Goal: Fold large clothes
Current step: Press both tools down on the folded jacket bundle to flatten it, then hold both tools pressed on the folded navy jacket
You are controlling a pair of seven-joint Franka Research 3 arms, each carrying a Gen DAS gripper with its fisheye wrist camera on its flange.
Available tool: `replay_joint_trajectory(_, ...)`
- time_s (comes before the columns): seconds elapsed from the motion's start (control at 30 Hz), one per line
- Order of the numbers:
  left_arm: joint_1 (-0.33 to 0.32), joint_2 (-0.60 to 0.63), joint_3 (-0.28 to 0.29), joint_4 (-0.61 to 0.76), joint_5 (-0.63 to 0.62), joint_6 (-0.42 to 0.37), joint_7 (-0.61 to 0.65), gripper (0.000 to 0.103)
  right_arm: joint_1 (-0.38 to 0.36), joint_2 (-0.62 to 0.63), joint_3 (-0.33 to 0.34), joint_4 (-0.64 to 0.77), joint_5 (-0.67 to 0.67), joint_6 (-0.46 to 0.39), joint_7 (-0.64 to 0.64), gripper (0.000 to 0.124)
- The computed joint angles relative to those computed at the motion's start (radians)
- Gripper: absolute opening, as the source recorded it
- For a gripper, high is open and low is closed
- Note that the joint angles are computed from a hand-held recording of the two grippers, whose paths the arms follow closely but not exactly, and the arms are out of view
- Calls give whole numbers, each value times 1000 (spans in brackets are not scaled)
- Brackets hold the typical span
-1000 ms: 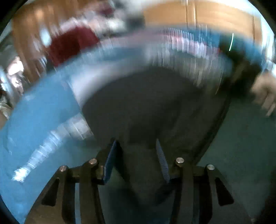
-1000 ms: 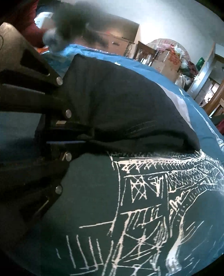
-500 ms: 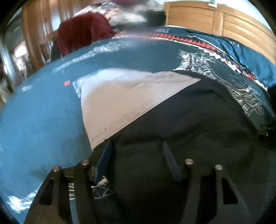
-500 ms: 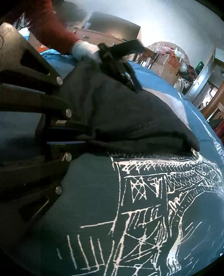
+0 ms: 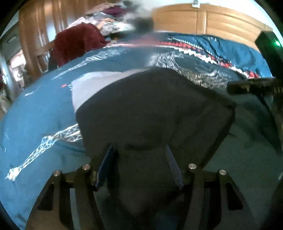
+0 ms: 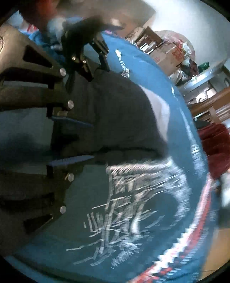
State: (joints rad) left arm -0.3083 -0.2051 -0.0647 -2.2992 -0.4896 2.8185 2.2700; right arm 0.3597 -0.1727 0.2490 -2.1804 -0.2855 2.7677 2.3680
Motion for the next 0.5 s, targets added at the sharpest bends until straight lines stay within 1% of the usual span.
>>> replay_joint_trajectory(0.03, 2, -1, 9, -7, -21, -5, -9, 69, -41, 17, 56, 37, -153, -47, 107, 70)
replay_joint_trajectory(0.07, 3, 1, 15, -20, -48, -4, -23, 72, -62, 52, 100, 84, -320, -106, 221, 82)
replay_joint_trajectory(0.1, -3, 3, 24, -38, -91, 21, -15, 77, -59, 87, 115, 121, -417, -144, 289, 84)
replay_joint_trajectory(0.13, -3, 8, 19, -55, -105, 66, -16, 82, -48, 132, 121, 163, -487, -178, 333, 84)
replay_joint_trajectory(0.17, 3, 6, 21, -68, -102, 75, -23, 87, -31, 170, 121, 200, -542, -226, 360, 86)
replay_joint_trajectory(0.2, 18, 15, 18, -52, -78, 44, -62, 89, -11, 209, 118, 231, -585, -278, 374, 89)
replay_joint_trajectory(0.23, 29, 25, 20, -39, -72, 15, -86, 91, 7, 256, 110, 264, -560, -319, 334, 99)
replay_joint_trajectory(0.27, 32, 38, 25, -28, -87, -9, -85, 93, 22, 282, 81, 265, -491, -304, 303, 103)
replay_joint_trajectory(0.3, 34, 50, 28, -13, -113, -31, -71, 94, 2, 274, 80, 241, -456, -248, 313, 102)
replay_joint_trajectory(0.37, 50, 54, 18, -4, -138, -52, -56, 94, -16, 249, 51, 183, -310, -124, 246, 103)
replay_joint_trajectory(0.4, 57, 53, 12, -5, -144, -51, -50, 94, -12, 245, 38, 169, -278, -96, 228, 103)
replay_joint_trajectory(0.43, 63, 53, 7, -6, -148, -53, -47, 94, -3, 241, 25, 163, -269, -86, 222, 103)
replay_joint_trajectory(0.5, 71, 57, -5, -2, -150, -53, -52, 94, 21, 239, 2, 164, -265, -91, 215, 103)
